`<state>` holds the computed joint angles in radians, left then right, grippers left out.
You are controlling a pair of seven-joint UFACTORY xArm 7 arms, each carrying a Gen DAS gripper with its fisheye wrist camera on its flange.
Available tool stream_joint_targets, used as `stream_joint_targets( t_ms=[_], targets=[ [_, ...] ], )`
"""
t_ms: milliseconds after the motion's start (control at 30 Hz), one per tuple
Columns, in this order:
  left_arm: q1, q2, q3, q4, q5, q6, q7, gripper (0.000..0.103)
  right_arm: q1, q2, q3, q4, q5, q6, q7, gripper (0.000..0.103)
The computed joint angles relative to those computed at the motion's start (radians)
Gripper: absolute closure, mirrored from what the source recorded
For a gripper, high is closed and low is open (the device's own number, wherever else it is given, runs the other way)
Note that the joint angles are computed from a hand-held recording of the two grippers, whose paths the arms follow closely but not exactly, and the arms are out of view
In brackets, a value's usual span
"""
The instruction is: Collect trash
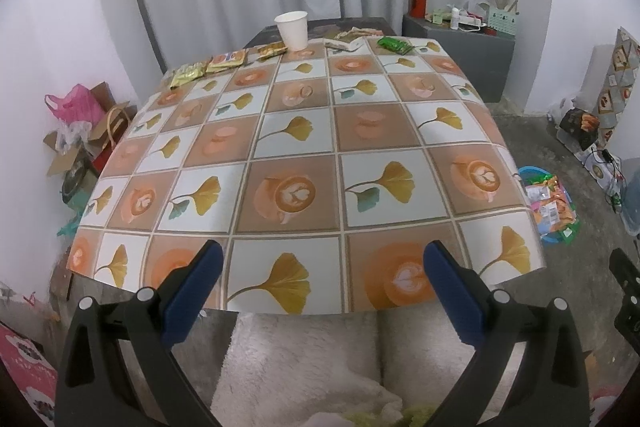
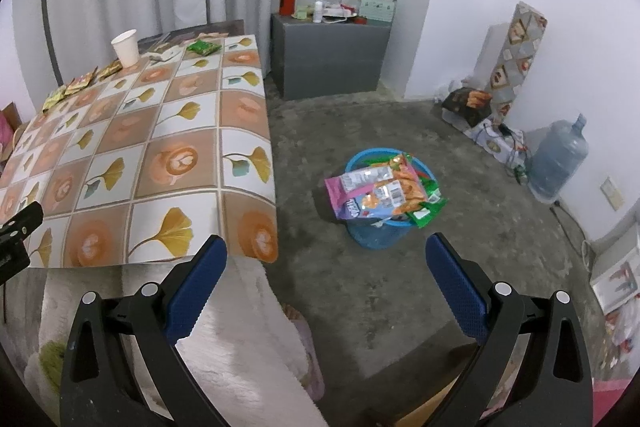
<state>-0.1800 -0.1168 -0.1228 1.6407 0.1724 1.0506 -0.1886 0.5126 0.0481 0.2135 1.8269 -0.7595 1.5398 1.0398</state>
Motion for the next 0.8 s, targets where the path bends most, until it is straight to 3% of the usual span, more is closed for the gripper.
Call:
stream_joint_targets(
  t_ms=[267,800],
  targets=[
    [0.035,-0.019,0.043,-0.027,-0.06,0.016,0.067,0.005,0.029,0.078,-0.019,0.108,0.018,0.028,-0.051,0.007],
    [0.092,-0.065,0.065,-0.077,-0.095,0.018,0.096,0.005,0.056,0.168,-0.096,0.245,0.068,-0.006,-0.184,0.007]
  ],
)
